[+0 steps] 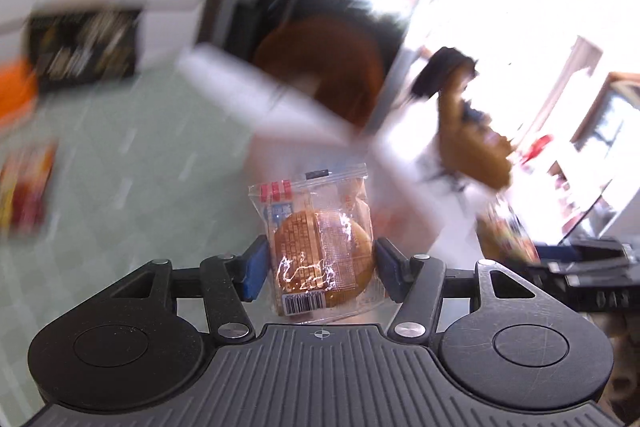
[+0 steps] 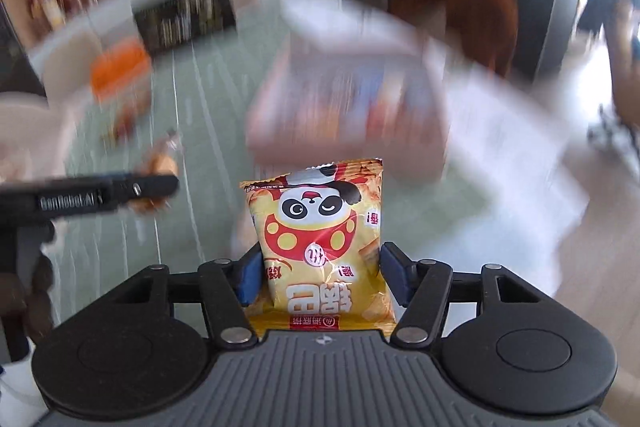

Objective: Organize snacks
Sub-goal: 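Carry the panda bag and bun packet over the pink box and open both tools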

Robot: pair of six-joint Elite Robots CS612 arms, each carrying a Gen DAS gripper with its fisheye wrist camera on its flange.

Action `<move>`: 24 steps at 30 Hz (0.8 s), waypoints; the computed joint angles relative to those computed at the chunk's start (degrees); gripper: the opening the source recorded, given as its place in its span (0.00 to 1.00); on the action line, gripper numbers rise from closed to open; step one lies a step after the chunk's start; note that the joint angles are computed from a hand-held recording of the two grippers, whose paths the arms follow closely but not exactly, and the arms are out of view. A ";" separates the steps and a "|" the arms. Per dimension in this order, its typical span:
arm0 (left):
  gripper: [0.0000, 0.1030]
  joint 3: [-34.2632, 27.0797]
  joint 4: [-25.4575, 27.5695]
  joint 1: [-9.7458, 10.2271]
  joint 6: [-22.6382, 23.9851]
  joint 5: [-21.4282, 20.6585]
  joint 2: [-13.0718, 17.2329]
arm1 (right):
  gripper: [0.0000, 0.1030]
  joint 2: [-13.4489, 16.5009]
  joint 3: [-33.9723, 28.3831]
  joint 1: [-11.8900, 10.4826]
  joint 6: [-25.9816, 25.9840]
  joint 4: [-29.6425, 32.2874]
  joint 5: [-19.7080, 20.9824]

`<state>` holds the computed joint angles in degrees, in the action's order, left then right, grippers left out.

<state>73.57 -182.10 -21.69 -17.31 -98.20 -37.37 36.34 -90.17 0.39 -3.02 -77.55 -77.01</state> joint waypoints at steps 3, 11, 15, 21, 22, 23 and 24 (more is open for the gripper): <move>0.61 -9.27 3.99 0.19 0.71 -3.82 3.24 | 0.60 -3.36 4.01 -0.70 1.19 -10.29 -0.94; 0.59 -33.64 26.72 0.29 -4.50 -5.88 16.80 | 0.60 -11.06 21.41 -1.63 8.44 -17.46 0.90; 0.59 -29.92 21.34 1.37 -5.94 -6.06 15.95 | 0.62 -12.78 28.00 -0.97 8.14 -16.32 -2.30; 0.58 -19.20 17.19 3.29 -10.31 0.67 11.53 | 0.67 -12.50 29.82 -0.42 7.61 -15.28 -2.75; 0.58 -16.81 16.15 3.71 -11.25 0.77 10.60 | 0.67 -12.35 29.56 -0.22 7.35 -14.84 -2.90; 0.58 -14.31 15.17 3.89 -12.24 1.44 9.64 | 0.67 -12.17 29.24 0.01 7.12 -14.42 -2.80; 0.58 -11.72 14.38 3.95 -13.35 2.88 8.56 | 0.67 -12.05 28.88 0.22 6.86 -13.73 -2.47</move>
